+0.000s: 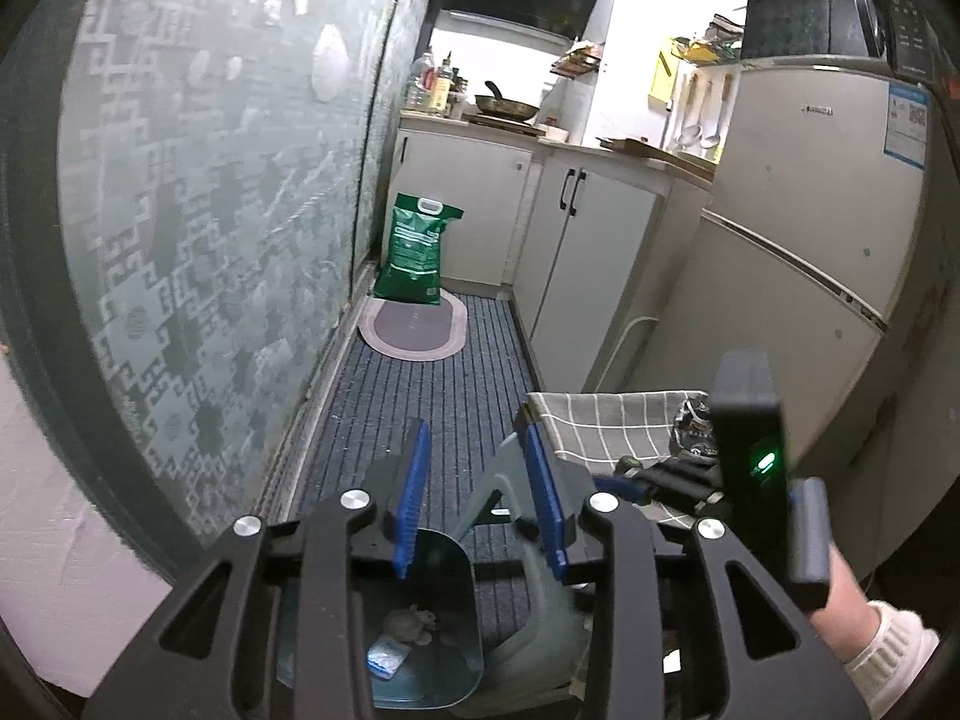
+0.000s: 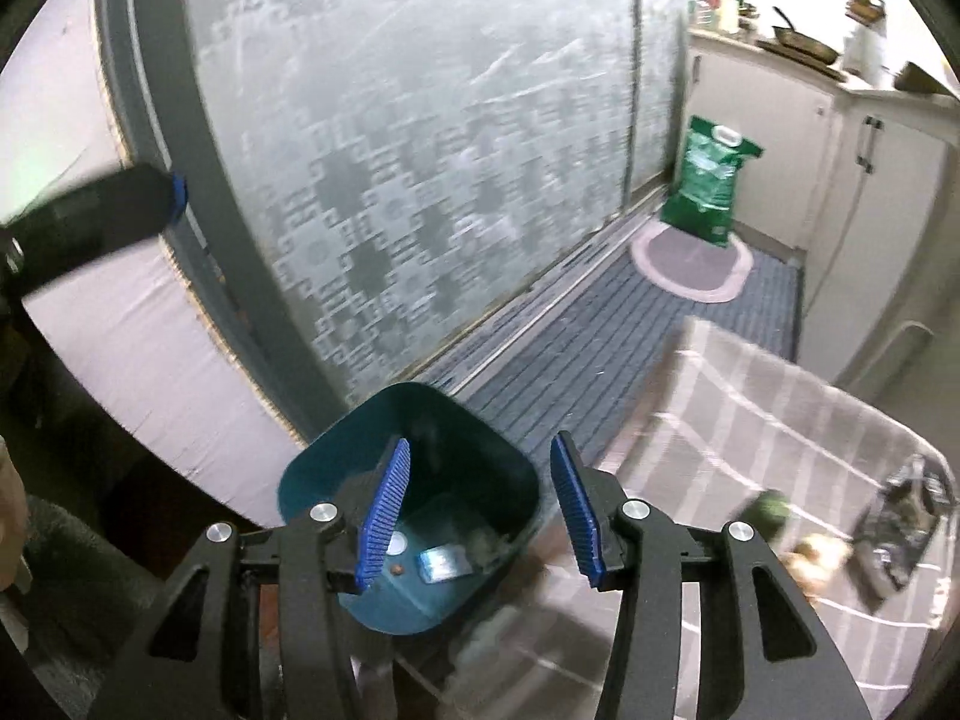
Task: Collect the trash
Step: 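Move both tools back to the table toward the ginger and nut shell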
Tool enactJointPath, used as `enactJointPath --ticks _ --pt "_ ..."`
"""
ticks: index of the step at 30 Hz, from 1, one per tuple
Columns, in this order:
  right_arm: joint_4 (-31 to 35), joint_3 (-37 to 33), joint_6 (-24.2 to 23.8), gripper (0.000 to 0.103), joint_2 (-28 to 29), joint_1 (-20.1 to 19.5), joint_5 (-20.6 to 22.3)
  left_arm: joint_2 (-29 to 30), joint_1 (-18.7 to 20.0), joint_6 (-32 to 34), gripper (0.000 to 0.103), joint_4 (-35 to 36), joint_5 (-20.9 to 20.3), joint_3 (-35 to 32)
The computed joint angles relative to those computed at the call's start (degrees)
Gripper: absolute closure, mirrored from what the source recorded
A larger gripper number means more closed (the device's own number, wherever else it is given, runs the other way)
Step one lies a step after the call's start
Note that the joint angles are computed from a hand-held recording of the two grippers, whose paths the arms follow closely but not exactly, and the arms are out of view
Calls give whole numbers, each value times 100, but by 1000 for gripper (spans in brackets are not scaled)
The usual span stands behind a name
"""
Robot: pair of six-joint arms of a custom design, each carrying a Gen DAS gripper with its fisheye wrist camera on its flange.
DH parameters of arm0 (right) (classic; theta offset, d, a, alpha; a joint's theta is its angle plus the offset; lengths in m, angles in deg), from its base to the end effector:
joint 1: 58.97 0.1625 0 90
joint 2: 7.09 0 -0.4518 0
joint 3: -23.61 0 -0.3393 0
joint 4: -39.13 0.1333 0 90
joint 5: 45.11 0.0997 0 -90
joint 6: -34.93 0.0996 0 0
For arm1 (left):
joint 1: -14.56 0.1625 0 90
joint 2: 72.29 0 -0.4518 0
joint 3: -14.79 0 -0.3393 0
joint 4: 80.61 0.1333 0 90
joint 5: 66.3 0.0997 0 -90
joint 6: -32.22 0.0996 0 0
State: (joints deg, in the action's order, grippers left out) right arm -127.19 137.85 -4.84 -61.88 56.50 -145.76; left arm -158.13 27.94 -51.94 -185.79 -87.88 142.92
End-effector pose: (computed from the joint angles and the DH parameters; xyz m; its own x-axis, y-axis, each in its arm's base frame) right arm 0.3432 -0.4533 0.1747 -0.4364 -0.8403 0.3216 -0.8987 0.4247 -0.1099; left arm -0.2939 -0.3021 0.3068 -0.8282 -0.1585 -0.5376 0.4136 0.4745 -0.7771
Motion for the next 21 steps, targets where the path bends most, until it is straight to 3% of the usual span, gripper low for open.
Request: enactJointPath --ticks 11,21 --pt "9 -205 -786 35 -509 -674 -176 1095 661 2084 61 -2891 -432 157" --pt "485 -270 -1797 35 -567 -1076 -153 1843 1071 3068 60 -4077 -1054 28"
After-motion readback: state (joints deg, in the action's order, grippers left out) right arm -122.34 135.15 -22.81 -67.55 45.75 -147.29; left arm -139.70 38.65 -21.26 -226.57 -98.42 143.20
